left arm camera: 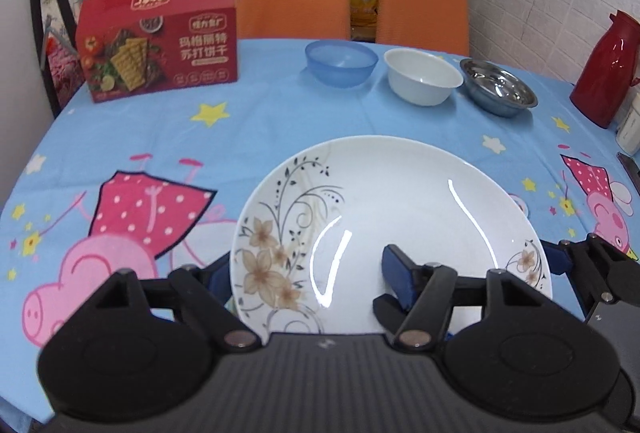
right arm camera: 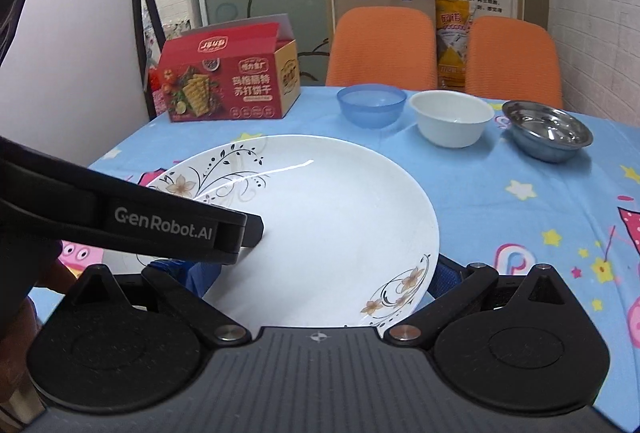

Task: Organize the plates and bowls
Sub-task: 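Carry the floral plate and lower it onto the gold-rimmed plate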

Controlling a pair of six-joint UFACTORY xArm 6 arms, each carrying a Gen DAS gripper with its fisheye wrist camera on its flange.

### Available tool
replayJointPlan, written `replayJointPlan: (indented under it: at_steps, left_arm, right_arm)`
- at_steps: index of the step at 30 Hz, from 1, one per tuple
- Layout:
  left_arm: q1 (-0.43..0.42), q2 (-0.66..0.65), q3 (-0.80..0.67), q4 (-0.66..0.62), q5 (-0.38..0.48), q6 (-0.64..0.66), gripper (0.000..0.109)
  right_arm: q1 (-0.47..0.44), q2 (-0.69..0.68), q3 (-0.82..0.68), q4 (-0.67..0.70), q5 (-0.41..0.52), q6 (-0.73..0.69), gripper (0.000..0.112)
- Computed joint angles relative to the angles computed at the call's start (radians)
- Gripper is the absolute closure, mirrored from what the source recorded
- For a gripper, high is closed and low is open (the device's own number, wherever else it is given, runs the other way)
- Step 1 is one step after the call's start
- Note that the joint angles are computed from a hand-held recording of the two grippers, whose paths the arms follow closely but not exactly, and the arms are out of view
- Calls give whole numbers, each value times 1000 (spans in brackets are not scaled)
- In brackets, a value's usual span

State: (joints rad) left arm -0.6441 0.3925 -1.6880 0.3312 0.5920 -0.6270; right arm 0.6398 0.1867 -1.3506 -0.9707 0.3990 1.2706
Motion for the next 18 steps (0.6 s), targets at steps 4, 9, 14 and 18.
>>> replayJointPlan:
  at_steps: [4,9,14,18]
  left_arm:
    - [18,-28,83,-47,-48,11,43]
    - [27,-37,133,-18,-122,0,41]
    - [32,-41,158,-2,-168,4,38]
    - [35,-44,165,-21,-181,25,33]
  right_arm:
    - [26,26,-14,43,30,-42,21]
    - [37,48,-30,47,48,-45,21]
    - [32,56,-42,89,48,-95,21]
    - [32,53,-38,100,47,-107,22]
